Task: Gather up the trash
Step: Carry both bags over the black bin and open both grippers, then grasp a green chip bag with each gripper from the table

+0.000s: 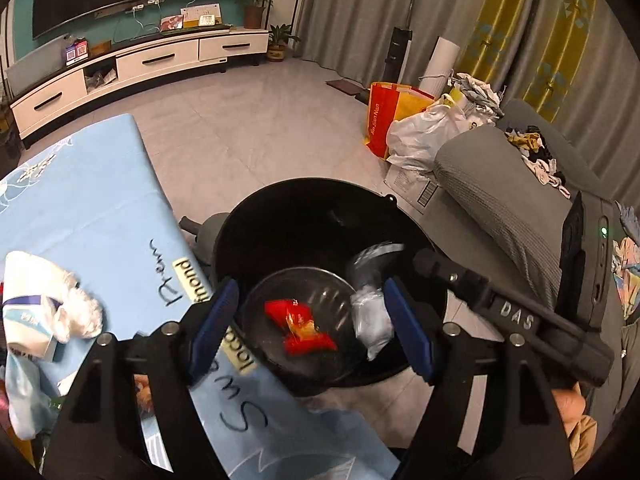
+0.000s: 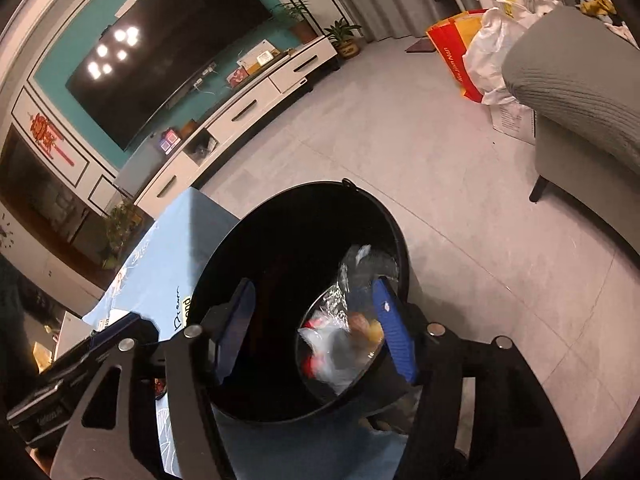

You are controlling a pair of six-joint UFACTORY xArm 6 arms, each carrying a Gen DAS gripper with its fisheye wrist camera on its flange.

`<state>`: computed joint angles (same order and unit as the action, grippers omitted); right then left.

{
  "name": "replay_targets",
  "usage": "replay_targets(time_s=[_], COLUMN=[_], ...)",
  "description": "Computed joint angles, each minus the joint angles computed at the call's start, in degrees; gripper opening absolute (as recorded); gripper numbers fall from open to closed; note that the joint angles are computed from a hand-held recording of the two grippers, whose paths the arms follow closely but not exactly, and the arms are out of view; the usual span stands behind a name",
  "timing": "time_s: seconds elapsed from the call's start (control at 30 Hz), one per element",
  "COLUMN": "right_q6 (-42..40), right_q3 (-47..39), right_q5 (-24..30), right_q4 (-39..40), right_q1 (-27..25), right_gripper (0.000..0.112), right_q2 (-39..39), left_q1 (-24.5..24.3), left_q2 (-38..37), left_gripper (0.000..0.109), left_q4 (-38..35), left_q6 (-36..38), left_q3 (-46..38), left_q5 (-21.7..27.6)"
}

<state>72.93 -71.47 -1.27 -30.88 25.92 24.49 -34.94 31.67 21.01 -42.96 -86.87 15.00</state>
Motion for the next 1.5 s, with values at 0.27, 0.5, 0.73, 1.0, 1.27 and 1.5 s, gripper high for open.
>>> replay_targets(time_s=[0.27, 0.5, 0.73, 1.0, 1.27, 1.5], right_q6=[-1.02, -22.15, -39.42, -45.05, -44.56, -42.58], right_q3=[5.14, 7.06, 2.84, -4.94, -10.63, -12.71], right_q5=[0.20, 3.15, 7.72, 15.05, 19.28, 21.63], right_q4=[-0.11, 20.33, 35.56, 39.95, 37.62, 36.14], right_q1=[2.30, 9.57, 16.64, 21.27, 23.45, 23.35], right_gripper=[0.062, 0.062, 0.062, 0.062, 0.062, 0.062], right_q2=[-5.09, -7.42, -6.43, -2.11, 1.01, 2.73], left_q1=[0.66, 2.19, 4.94, 7.80, 12.19, 14.08], left_q2=[-14.00, -29.52, -49.84, -62.37, -60.10, -49.80], left_gripper=[0.087, 0.088, 0.088, 0.086, 0.071, 0.059], left_q4=[23.00, 38.84, 44.88, 43.32, 49.52, 52.05], left_q6=[-21.95, -42.28, -54.53, -57.18, -56.39, -52.52], left_q3=[16.56, 32.67, 50.96, 65.71, 66.77, 60.42], left_q5=[-3.65, -2.74, 6.23, 7.03, -0.38, -3.63])
